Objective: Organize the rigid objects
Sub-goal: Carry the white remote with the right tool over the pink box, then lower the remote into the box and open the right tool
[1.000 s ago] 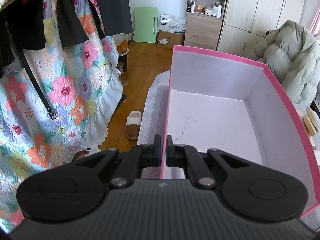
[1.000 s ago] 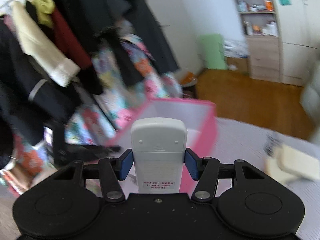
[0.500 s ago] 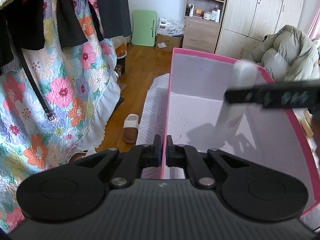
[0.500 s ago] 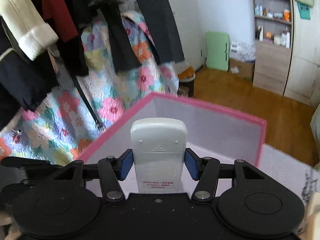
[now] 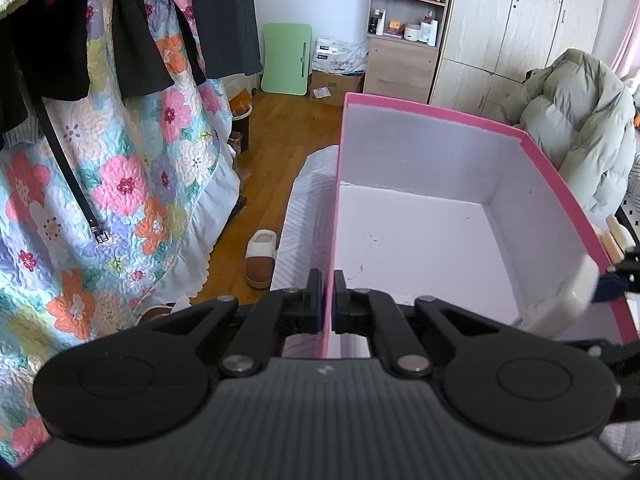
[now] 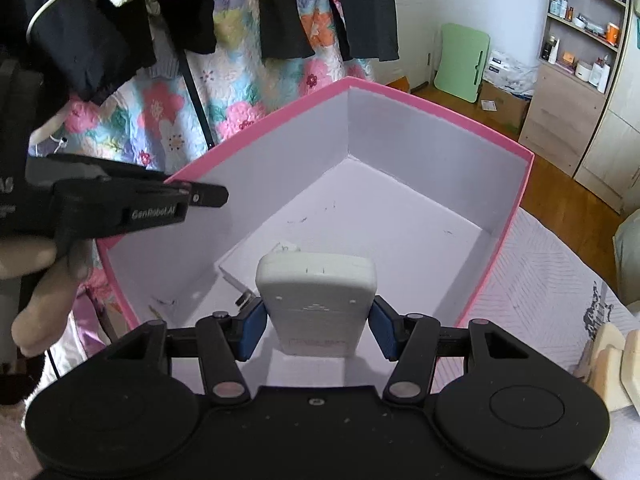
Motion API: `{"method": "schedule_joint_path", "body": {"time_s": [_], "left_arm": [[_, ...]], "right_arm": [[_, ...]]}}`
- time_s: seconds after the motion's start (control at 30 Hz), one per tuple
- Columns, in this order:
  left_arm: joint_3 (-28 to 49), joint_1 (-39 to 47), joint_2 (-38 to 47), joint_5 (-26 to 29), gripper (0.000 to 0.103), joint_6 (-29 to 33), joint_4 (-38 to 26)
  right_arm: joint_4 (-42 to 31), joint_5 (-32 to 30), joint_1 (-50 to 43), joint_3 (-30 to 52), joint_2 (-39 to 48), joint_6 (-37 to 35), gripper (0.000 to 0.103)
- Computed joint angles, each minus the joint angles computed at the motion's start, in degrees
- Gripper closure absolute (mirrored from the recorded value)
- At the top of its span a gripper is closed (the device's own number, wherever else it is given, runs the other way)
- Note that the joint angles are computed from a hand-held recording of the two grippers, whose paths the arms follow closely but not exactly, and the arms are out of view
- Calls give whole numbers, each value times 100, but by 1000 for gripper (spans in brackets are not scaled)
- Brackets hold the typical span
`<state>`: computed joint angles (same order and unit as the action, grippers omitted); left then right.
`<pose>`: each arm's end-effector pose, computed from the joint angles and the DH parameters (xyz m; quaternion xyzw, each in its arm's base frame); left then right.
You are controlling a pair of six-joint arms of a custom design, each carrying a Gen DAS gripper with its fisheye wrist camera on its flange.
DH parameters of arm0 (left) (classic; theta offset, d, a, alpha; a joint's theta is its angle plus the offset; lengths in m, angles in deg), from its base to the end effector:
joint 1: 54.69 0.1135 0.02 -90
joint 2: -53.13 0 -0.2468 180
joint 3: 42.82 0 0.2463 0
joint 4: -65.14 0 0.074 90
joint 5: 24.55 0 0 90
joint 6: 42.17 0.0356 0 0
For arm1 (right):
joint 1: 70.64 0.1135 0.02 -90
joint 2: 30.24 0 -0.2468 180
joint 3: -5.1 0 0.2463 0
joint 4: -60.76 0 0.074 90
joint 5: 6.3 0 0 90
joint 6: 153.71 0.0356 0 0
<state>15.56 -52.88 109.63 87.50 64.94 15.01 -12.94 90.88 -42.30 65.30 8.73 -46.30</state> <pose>0.2015 -0.0070 0.2476 0.1896 0.8999 -0.1188 0.3744 0.1115 0.0551 0.2712 -0.0699 0.9426 0.0702 0.3189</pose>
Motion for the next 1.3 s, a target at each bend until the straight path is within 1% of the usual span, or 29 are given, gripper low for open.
{"method": "schedule_joint_path", "body": {"time_s": [0.13,0.23,0.3,0.37,0.43,0.5,0.63,0.67,0.7,0.73,0.8,0.9,1.0,1.03,1.1,1.17,1.3], "left_arm": [[-14,-16,-4,-30,100,60,16],[-15,-19,-8,-22,100,54,7],[-14,-13,-13,-14,100,54,-8],[-23,-9,-12,-14,100,48,12],[-26,-6,-20,-4,100,47,-4],[2,-17,-11,-3,100,34,-28],[-1,-21,-9,-18,100,40,-14],[5,-19,0,-14,100,38,-17],[-16,-30,-27,-26,100,47,-12],[-18,-28,-27,-23,100,58,-7],[-12,-15,-5,4,100,88,-5],[-10,9,18,56,100,128,-8],[-10,9,40,39,100,121,23],[-11,12,47,44,100,116,27],[40,19,107,59,100,102,2],[77,-32,103,-2,100,23,-56],[80,-55,145,-15,100,-8,-26]], "right_arm": [[-237,325,552,31,-91,268,42],[-249,646,951,33,-24,534,42],[-143,623,886,-68,-141,557,42],[35,505,632,-165,-223,588,42],[383,538,451,-264,-209,525,42],[894,618,208,-365,-100,358,42],[2116,355,-529,-468,398,-17,42],[2276,294,-636,-430,576,-110,42],[2243,223,-724,-310,832,-208,42],[2038,178,-746,-151,1073,-286,42],[1430,128,-632,130,1468,-429,42],[1051,135,-310,57,1247,-532,42],[810,357,83,143,1362,-403,42],[789,406,189,179,1461,-329,40],[731,305,240,228,1538,-226,38],[678,57,158,207,1401,-33,37],[492,-414,-91,-28,167,331,35]]}}
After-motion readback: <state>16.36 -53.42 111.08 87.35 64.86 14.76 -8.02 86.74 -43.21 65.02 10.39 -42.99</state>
